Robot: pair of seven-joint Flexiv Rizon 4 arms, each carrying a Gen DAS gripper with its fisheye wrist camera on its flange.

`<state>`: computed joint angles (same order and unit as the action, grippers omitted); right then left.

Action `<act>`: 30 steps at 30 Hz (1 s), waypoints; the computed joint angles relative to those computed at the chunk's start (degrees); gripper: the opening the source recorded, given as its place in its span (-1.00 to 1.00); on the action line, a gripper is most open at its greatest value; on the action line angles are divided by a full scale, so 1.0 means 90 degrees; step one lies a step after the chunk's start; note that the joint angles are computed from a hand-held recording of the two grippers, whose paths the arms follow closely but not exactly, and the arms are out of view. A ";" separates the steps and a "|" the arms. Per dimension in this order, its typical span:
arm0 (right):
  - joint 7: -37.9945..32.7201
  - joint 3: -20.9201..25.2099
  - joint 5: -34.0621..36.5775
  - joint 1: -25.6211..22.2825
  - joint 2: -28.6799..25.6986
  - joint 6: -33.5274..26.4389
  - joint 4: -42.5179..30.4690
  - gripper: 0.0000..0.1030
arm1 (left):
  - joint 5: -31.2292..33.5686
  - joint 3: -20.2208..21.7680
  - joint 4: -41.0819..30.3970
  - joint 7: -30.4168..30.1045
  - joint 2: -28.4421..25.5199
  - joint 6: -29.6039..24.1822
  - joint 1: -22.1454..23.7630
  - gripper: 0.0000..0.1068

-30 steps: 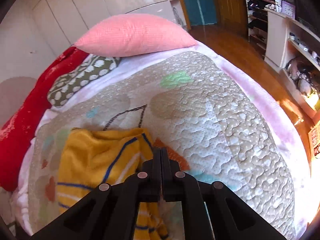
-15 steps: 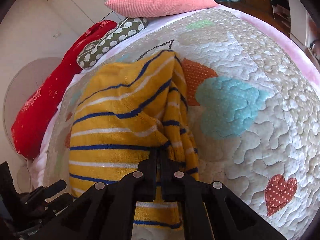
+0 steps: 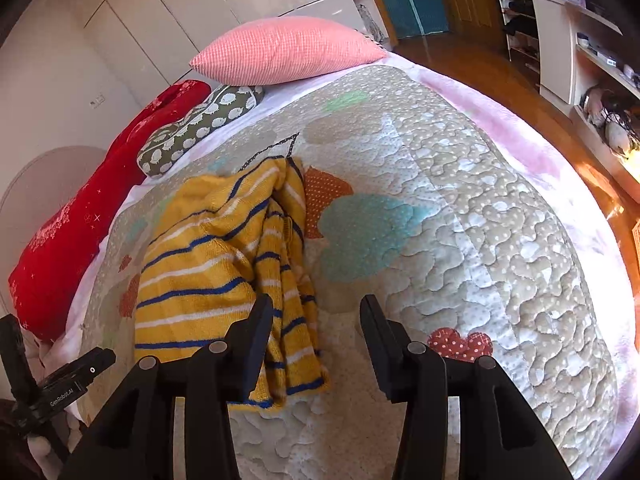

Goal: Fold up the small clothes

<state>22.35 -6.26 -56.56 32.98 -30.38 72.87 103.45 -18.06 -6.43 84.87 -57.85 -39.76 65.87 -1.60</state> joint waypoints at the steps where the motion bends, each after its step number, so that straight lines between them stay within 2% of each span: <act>1: -0.0026 0.0034 0.0018 0.0019 0.0012 -0.0057 0.0026 -0.05 | 0.0021 0.0003 0.0089 0.0023 0.0054 0.0111 0.0001 0.03; 10: -0.0084 0.0169 -0.0015 0.0135 0.0066 -0.0336 0.0007 -0.05 | 0.0025 -0.0112 0.0679 0.0334 0.0428 0.0795 0.0089 0.04; 19: -0.0115 0.0258 -0.0007 0.0064 -0.0003 -0.0393 -0.0111 0.03 | 0.0101 0.0028 0.0456 0.0253 0.0275 0.0623 -0.0001 0.06; 22: 0.0055 0.0075 -0.0144 0.0021 -0.0088 -0.0028 -0.0149 0.14 | 0.0015 -0.0017 -0.0017 0.0216 0.0032 -0.0008 0.0045 0.13; 25: 0.0145 -0.0161 -0.0277 -0.0040 -0.0223 0.0263 -0.0318 0.35 | -0.0307 -0.0170 -0.0869 0.0088 -0.0417 -0.1172 0.0170 0.16; 27: -0.0139 -0.0140 -0.0082 -0.0209 -0.0418 0.0458 -0.0545 0.47 | -0.0517 -0.0255 -0.1598 -0.0071 -0.0839 -0.1969 0.0212 0.17; 30: -0.0779 -0.0009 0.0541 -0.0462 -0.0811 0.0711 -0.0963 0.48 | -0.0701 -0.0341 -0.2704 -0.0283 -0.1514 -0.2858 0.0179 0.21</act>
<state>15.33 -6.34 -51.69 28.82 -37.68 79.27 94.78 -24.37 -9.50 60.53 -60.39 -53.39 40.14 0.01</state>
